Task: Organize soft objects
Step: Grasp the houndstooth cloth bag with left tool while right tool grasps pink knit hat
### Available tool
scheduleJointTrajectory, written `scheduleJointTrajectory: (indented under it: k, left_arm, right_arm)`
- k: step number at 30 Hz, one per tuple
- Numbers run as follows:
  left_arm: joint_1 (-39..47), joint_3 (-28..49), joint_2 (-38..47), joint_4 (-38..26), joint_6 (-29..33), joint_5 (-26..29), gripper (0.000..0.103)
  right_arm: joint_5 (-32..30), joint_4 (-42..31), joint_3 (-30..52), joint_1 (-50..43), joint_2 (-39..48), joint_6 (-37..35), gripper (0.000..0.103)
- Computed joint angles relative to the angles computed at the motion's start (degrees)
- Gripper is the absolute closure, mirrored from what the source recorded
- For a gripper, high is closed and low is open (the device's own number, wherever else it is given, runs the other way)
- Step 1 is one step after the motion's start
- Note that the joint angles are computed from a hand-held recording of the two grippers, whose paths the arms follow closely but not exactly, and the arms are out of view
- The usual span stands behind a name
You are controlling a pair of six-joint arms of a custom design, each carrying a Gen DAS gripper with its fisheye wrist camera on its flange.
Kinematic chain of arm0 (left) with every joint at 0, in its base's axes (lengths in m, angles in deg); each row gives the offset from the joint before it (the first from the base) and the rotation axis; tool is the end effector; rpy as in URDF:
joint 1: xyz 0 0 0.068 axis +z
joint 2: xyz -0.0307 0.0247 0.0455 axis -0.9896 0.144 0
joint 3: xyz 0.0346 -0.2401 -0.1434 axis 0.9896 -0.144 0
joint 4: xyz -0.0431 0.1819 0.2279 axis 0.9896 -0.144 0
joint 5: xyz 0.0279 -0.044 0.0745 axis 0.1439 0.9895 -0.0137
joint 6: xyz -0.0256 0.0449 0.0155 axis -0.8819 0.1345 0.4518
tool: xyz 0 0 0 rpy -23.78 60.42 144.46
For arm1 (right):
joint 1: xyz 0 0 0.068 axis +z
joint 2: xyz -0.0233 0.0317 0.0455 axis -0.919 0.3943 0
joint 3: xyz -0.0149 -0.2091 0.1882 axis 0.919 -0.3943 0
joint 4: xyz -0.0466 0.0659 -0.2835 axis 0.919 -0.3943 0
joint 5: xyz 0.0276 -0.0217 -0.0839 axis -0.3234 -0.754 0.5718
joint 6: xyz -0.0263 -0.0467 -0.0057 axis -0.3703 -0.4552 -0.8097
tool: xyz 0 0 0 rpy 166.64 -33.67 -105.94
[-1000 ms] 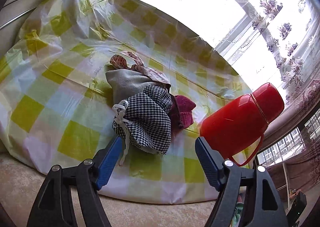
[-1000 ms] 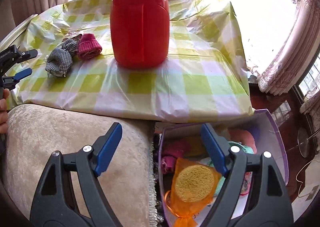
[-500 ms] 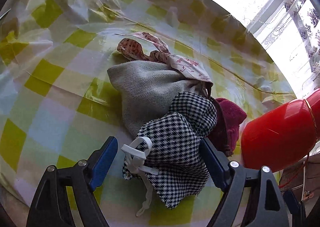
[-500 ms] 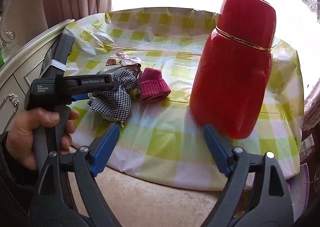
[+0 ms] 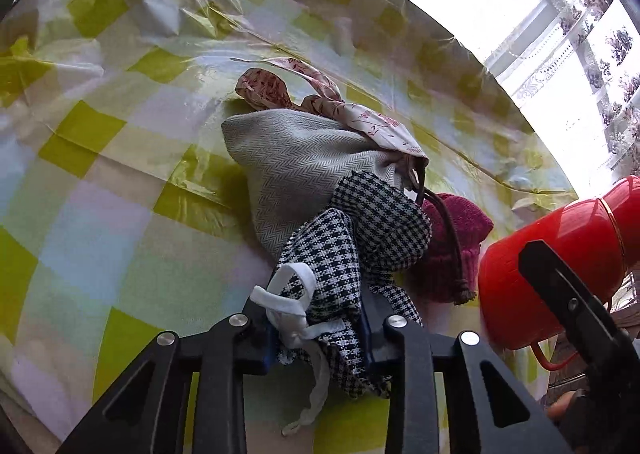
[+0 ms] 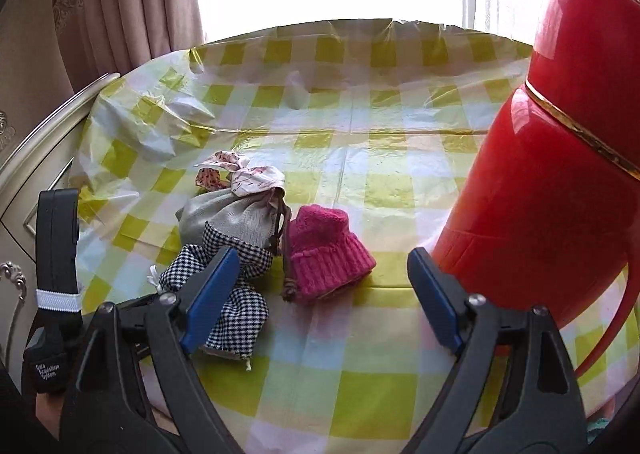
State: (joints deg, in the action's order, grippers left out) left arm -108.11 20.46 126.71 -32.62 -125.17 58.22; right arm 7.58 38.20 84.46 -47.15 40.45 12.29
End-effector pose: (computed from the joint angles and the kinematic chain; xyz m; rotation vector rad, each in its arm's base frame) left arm 0.2568 -0.1239 0.0717 -0.5259 2.4370 -0.4748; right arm 0.2815 0.1016 0.1364 -0.2881 2.3116 0.2610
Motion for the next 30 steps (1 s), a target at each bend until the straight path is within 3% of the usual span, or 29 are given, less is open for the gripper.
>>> scheduleJointTrajectory:
  k: [6, 13, 18, 24, 30]
  left_arm:
    - [0.50, -4.46, -4.54, 0.82, -3.33, -4.23, 0.075]
    - [2.03, -9.04, -9.23, 0.54, -7.92, -7.93, 0.075]
    - [3.19, -10.40, -10.09, 0.97, -8.98, -7.72, 0.075]
    - [3.14, -10.44, -9.92, 1.33, -8.75, -7.52, 0.075]
    - [2.75, -10.49, -9.80, 2.21, -8.39, -7.81, 0.075]
  right_arm:
    - [2.39, 2.45, 5.01, 0.70, 8.48, 2.78, 0.018]
    - [6.71, 3.52, 7.70, 2.55, 12.72, 3.75, 0.019]
    - [9.70, 3.54, 9.51, 3.47, 15.07, 4.39, 0.020]
    - [7.63, -0.77, 14.31, 2.09, 21.17, 7.11, 0.033]
    - [8.83, 0.42, 12.03, 2.92, 20.44, 5.58, 0.047]
